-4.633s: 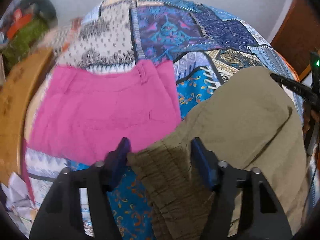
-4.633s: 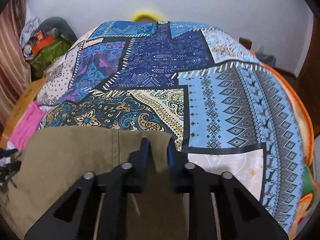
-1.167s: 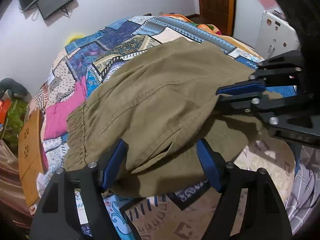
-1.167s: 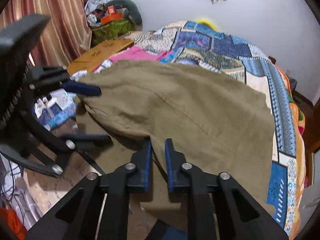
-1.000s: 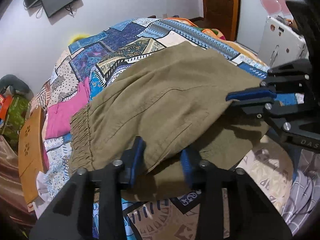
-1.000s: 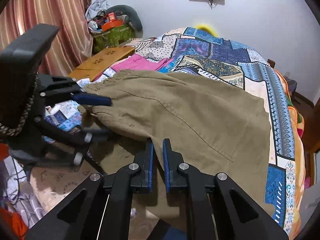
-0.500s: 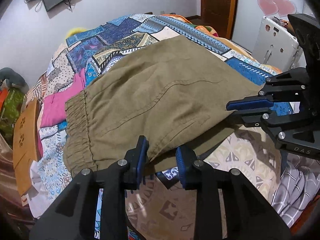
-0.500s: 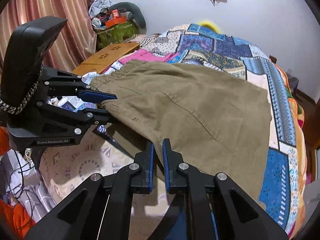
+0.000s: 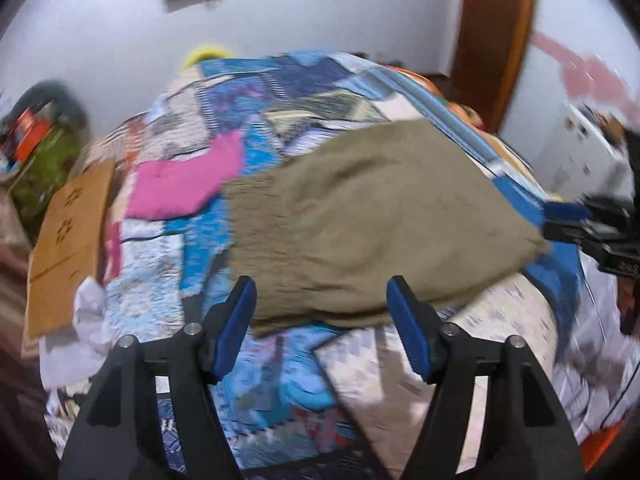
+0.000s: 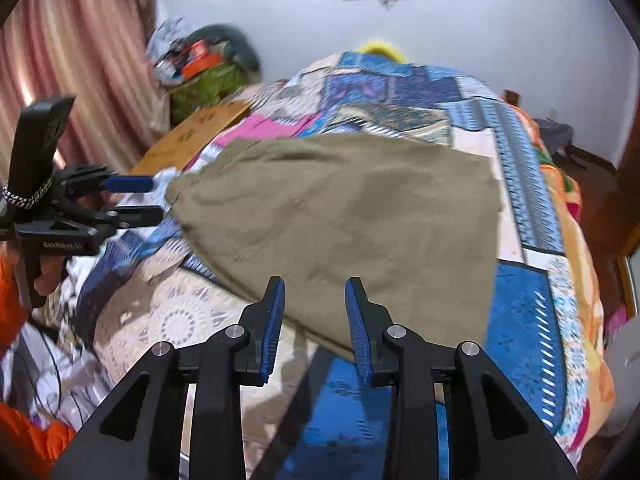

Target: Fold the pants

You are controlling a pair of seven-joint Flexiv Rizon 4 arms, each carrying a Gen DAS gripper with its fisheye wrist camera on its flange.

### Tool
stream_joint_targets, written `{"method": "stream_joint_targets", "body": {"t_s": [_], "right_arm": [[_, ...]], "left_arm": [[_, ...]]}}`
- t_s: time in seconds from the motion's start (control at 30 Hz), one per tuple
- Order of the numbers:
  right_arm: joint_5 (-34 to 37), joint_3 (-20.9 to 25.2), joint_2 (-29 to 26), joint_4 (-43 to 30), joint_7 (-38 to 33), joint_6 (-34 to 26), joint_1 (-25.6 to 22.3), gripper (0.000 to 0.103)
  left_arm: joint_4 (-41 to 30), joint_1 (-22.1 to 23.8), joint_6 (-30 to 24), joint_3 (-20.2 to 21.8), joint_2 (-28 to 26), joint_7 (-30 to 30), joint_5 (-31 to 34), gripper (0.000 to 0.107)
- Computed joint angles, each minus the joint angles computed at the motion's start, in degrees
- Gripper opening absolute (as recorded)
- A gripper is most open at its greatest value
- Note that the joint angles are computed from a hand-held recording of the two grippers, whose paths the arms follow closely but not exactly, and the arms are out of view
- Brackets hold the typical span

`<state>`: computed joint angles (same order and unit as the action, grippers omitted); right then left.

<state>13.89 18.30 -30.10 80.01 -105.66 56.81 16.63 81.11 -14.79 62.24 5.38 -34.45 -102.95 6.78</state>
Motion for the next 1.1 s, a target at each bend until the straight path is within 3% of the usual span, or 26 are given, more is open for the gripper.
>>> {"method": "stream_joint_targets", "body": {"t_s": [0.1,0.23,0.43,0.53,0.63,0.83,1.1], "right_arm": [[-0.8,-2.1,-0.5,0.1,4.5,2.2,0.8,0.037],[-1.1,-1.9,-2.3,-1.4,8.4,0.6,0.5,0.037],[-4.4,-2.7,-3.7,-0.5,10.3,-2.5,1.4,0.037],[-3.1,-1.6,-3.1,1.1,9.5,-1.0,0.1,0.037],[-7.8,-5.0,-1.6,4.2,12.5,0.2,2.0,0.037],[-4.2,-2.5,-0.7,5.6,12.8,-0.7,-2.2,0.038],[-4.4,-2.6,-0.2,6.0,13.4,-1.0,-2.1,0.039]], "left_arm": [[-1.1,1.1,-1.8,0.6,-1.1,-2.6,-1.5,0.068],[-1.7,2.3,-4.0,0.0,-2.8,-5.0,-3.4,0.068],[0.1,3.4,-3.5,-1.2,-3.9,-5.1,-4.9,0.07],[1.1,3.3,-2.3,-1.1,-3.7,-5.4,-5.2,0.07],[1.0,2.4,-1.9,-0.1,-3.8,-5.8,-4.1,0.07],[1.2,1.4,-1.2,0.9,-3.8,-7.4,-2.2,0.071],[-0.6,1.3,-4.4,1.0,-3.2,-6.4,-1.4,0.072]]}}
